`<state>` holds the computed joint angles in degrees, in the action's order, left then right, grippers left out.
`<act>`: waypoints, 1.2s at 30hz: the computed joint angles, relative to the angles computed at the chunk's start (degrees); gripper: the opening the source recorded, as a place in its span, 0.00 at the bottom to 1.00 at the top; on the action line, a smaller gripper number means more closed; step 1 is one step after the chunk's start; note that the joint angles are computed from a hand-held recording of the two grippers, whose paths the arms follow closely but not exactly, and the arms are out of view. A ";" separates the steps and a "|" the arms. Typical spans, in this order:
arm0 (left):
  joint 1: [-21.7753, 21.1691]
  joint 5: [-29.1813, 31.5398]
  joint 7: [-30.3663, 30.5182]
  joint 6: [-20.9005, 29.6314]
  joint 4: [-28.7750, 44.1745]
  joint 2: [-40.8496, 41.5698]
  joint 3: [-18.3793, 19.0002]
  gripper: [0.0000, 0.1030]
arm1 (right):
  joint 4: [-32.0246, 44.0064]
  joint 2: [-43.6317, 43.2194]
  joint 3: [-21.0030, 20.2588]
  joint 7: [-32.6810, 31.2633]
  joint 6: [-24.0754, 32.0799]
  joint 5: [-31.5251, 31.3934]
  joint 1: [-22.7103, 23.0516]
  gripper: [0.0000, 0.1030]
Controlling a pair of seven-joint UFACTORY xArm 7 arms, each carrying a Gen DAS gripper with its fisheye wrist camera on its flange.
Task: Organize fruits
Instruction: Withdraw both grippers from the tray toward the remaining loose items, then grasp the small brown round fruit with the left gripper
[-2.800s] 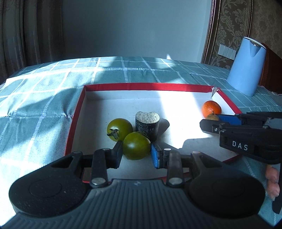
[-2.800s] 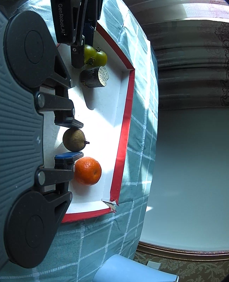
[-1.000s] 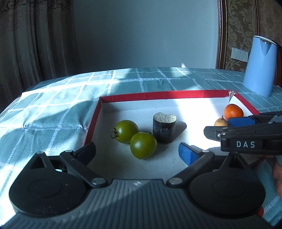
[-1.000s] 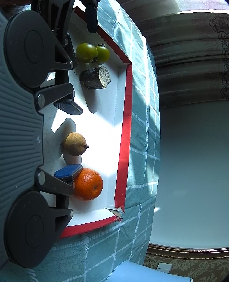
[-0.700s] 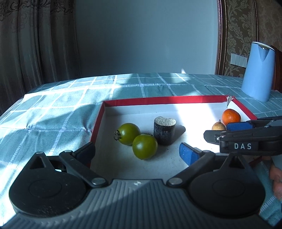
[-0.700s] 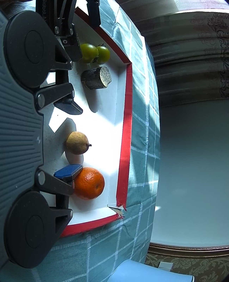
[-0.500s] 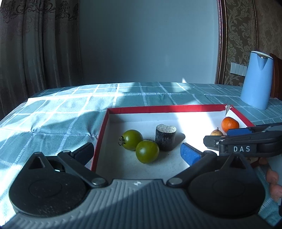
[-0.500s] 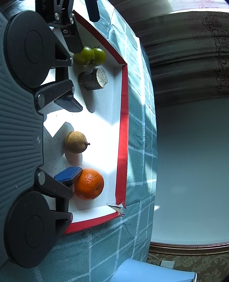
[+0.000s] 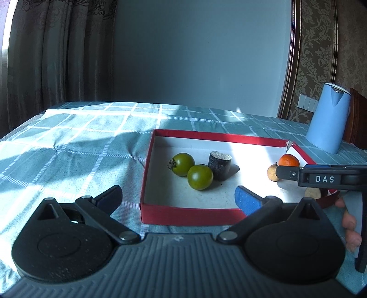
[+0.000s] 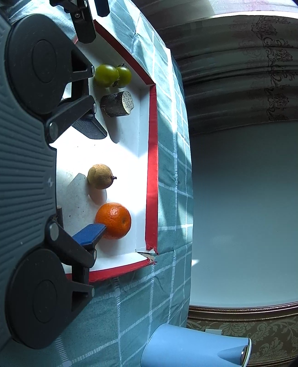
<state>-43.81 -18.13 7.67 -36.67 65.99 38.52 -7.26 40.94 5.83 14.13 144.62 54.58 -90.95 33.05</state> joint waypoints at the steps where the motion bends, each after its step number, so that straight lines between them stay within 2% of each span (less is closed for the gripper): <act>1: 0.94 1.45 -0.56 -0.36 -1.33 -0.57 -0.75 1.00 | -0.45 -0.43 0.26 0.33 0.21 0.11 0.28 0.78; 6: 4.07 8.77 -1.66 -1.82 -7.25 -2.82 -2.99 1.00 | -3.10 -2.68 2.20 1.55 1.58 1.79 2.13 0.78; 9: 9.73 17.56 -5.72 -0.03 -8.20 -3.08 -6.81 1.00 | -4.50 -3.94 3.42 2.69 3.27 2.58 3.53 0.78; 14: 7.16 16.30 -5.66 5.41 -6.31 -3.15 -4.48 1.00 | -7.37 -6.15 5.42 7.64 5.02 1.97 5.48 0.78; 18: 6.30 15.95 -5.58 8.22 -5.47 -3.12 -3.64 1.00 | -8.26 -6.30 6.39 9.20 5.95 2.65 6.78 0.78; 22: 3.50 14.46 -3.39 10.66 -4.75 -3.26 -1.49 1.00 | -9.02 -6.85 7.01 10.40 6.58 2.36 7.81 0.78; 26: -3.63 8.70 1.52 12.53 -3.73 -3.25 4.07 0.99 | -7.77 -5.23 7.51 7.49 8.07 3.76 8.90 0.78; 32: 1.83 11.56 -0.03 9.70 -4.92 -3.24 -0.73 0.81 | -5.55 -2.47 7.29 3.46 9.35 4.68 10.82 0.78; 35: 1.98 11.98 -0.12 9.40 -5.03 -3.32 -0.85 0.74 | -5.59 -2.54 7.09 3.93 9.58 5.03 11.39 0.78; 36: 4.57 14.87 -0.66 9.08 -5.05 -3.01 -3.22 0.63 | -5.72 -2.69 6.98 4.16 9.38 5.07 11.43 0.78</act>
<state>-39.23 -3.26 7.01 -27.59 60.94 35.51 -10.49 35.22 3.14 21.11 148.78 63.97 -85.88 44.49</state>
